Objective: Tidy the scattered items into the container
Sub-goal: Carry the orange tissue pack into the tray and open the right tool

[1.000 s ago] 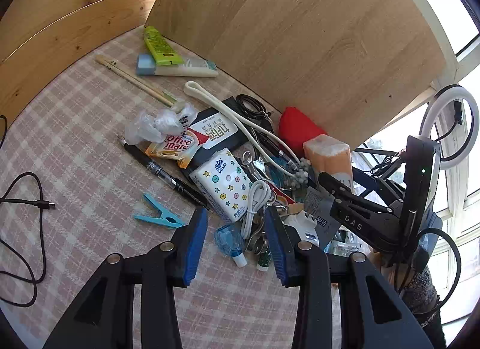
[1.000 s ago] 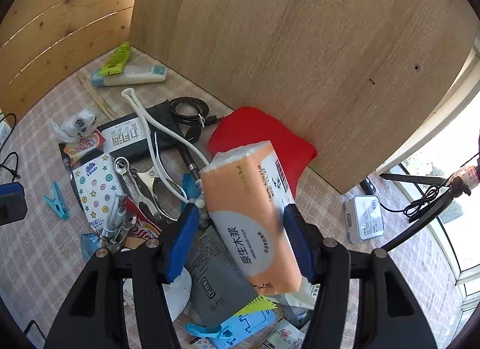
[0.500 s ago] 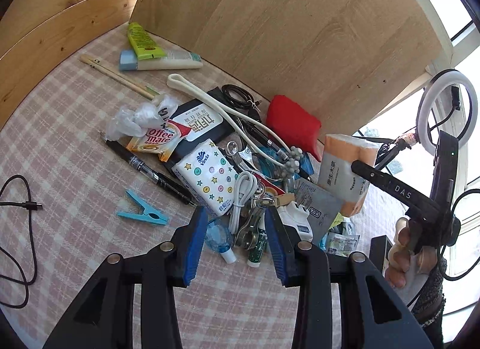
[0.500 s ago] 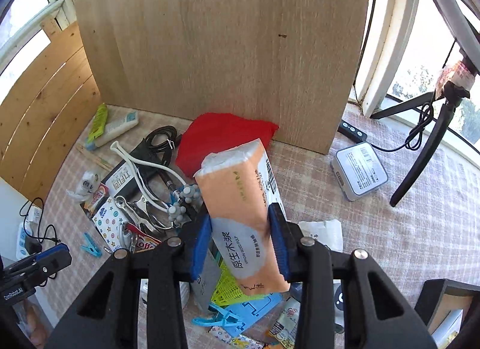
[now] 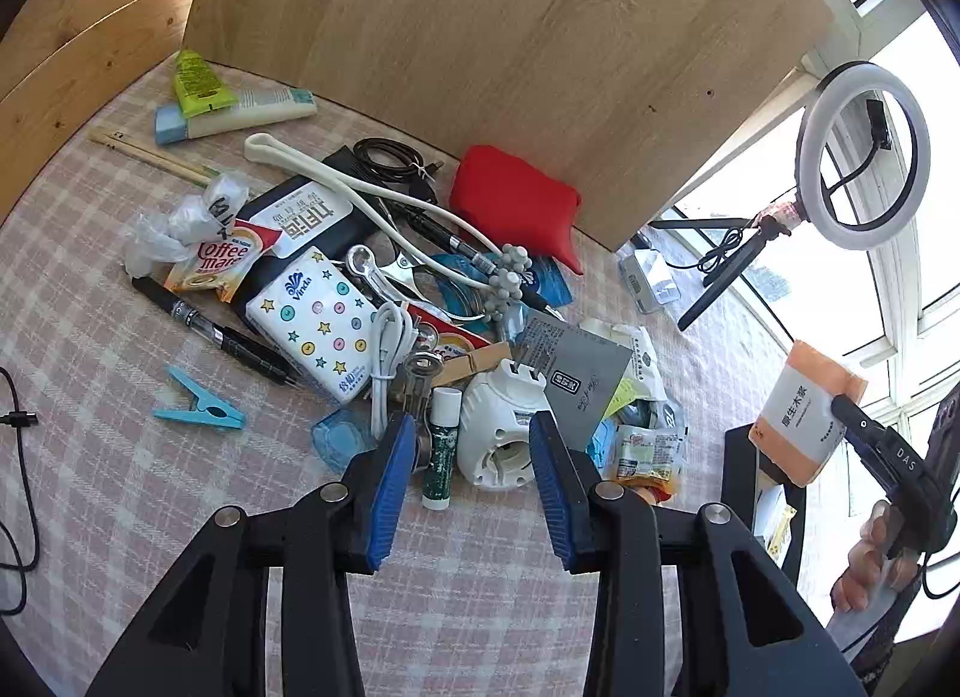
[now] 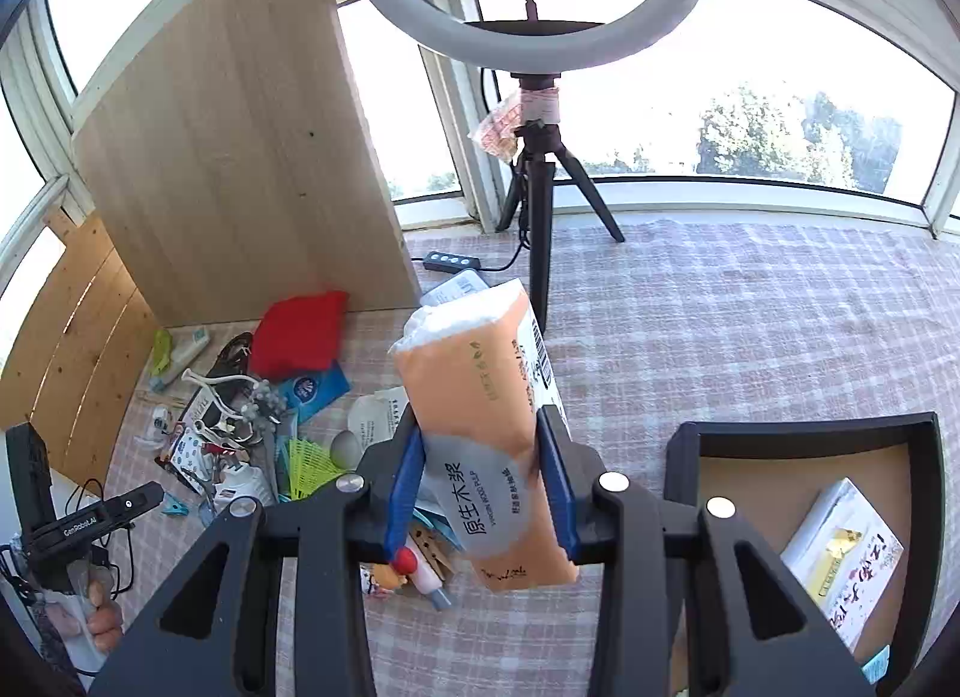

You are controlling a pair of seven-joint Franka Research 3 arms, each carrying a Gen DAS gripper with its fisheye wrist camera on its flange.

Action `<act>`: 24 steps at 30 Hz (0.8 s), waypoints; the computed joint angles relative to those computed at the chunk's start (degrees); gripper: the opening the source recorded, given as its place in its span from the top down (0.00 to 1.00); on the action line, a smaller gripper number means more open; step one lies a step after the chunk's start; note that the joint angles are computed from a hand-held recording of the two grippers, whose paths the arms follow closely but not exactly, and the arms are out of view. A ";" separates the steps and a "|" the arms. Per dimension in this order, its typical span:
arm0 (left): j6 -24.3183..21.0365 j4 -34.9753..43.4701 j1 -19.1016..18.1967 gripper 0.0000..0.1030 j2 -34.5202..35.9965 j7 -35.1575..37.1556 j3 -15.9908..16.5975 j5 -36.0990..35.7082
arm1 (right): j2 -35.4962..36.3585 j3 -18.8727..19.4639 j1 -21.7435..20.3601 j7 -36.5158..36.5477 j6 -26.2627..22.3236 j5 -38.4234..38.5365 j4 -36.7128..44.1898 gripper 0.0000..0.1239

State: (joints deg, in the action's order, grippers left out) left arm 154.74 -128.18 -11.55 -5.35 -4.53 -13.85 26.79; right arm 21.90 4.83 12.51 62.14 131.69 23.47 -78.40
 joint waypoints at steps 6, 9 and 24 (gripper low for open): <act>-0.67 6.37 -1.68 0.65 5.86 8.40 0.21 -4.70 | -3.95 -5.61 -4.56 5.89 3.81 -4.50 -6.34 0.71; -1.12 9.57 -2.49 0.65 8.34 11.69 0.25 -6.09 | -4.40 -7.67 -6.55 9.98 5.00 -7.63 -7.91 0.71; -3.35 11.02 -4.72 0.65 8.22 13.37 0.95 -5.32 | -8.36 -8.59 -9.15 19.98 11.03 -18.03 -13.87 0.54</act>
State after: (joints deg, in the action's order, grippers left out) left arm 151.39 -117.16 -16.26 2.87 8.84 -12.90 21.47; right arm 13.54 -3.76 3.35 82.13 142.72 5.44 -92.27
